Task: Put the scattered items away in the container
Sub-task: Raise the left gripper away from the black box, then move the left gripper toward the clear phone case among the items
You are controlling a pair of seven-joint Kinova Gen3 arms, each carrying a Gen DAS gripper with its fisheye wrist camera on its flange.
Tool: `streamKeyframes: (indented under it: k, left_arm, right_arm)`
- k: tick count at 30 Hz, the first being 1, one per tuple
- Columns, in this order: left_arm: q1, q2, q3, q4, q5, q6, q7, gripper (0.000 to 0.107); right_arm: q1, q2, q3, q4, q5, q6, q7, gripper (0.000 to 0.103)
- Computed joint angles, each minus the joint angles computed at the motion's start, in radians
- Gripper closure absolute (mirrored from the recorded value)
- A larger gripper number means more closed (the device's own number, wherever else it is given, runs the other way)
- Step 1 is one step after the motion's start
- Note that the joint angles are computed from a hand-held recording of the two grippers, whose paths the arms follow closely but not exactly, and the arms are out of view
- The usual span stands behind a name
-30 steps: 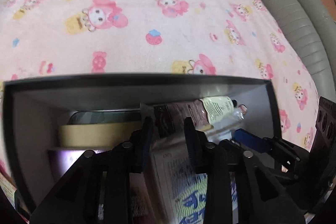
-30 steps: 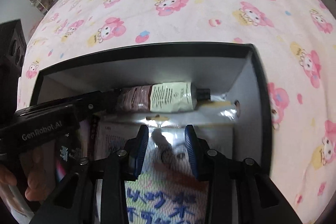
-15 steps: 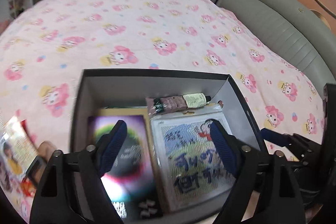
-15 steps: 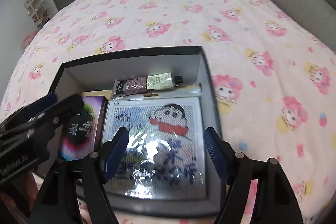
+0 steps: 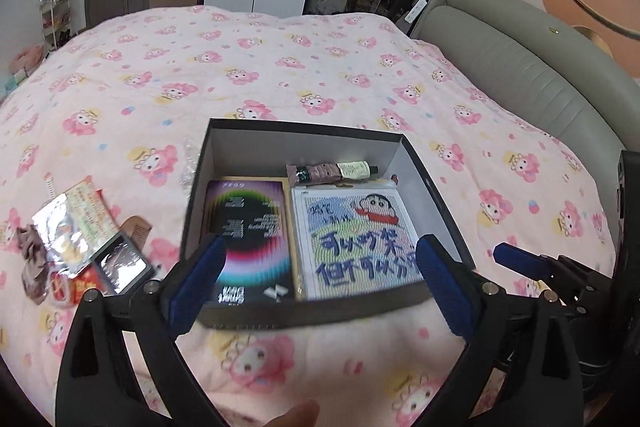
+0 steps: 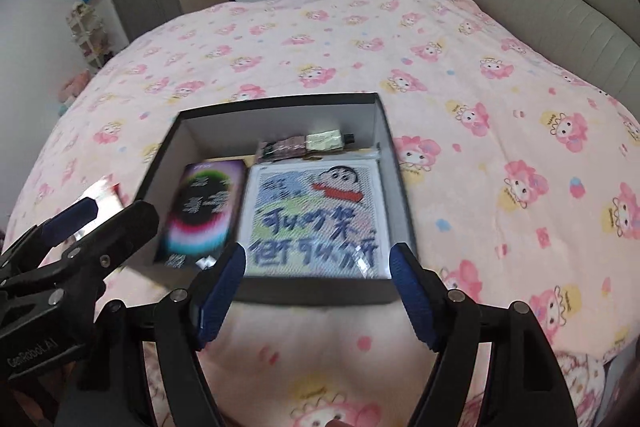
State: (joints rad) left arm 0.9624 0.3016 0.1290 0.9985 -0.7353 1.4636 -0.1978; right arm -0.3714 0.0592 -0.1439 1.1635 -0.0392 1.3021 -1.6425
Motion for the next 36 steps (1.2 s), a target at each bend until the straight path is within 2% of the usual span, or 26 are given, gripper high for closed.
streamKeyframes:
  k: [4,10,14,19,23,28,33,36]
  left_arm:
    - [0.052,-0.007,0.008,0.007,-0.032,0.045,0.032,0.01]
    - [0.065,-0.042,0.04,0.024,-0.01,0.103,0.051,0.01]
    - [0.087,-0.051,0.056,0.016,-0.038,0.169,0.059,0.01]
    - [0.111,-0.082,0.077,0.044,-0.082,0.235,0.109,0.01]
    - [0.101,-0.124,0.105,0.093,-0.09,0.274,0.162,0.01]
    - [0.079,-0.197,0.161,0.185,-0.108,0.339,0.262,0.01]
    - [0.027,-0.291,0.212,0.308,-0.069,0.383,0.377,0.01]
    - [-0.017,-0.353,0.234,0.388,-0.031,0.372,0.427,0.01]
  right_arm:
    - [0.008,-0.057,-0.004,0.061,-0.036,-0.012,0.018,0.031]
    - [0.006,-0.11,-0.014,0.116,-0.086,-0.026,0.055,0.031]
    - [-0.002,-0.115,-0.021,0.111,-0.13,-0.017,0.086,0.031]
    - [-0.037,-0.125,-0.057,0.104,-0.106,-0.03,0.081,0.031]
    - [-0.075,-0.102,-0.081,0.075,-0.099,-0.019,0.074,0.031]
    - [-0.125,-0.07,-0.101,0.063,-0.114,-0.058,0.086,0.031]
    - [-0.209,0.008,-0.133,-0.004,-0.092,-0.055,0.072,0.031]
    - [-0.261,0.054,-0.138,-0.045,-0.068,-0.05,0.061,0.031]
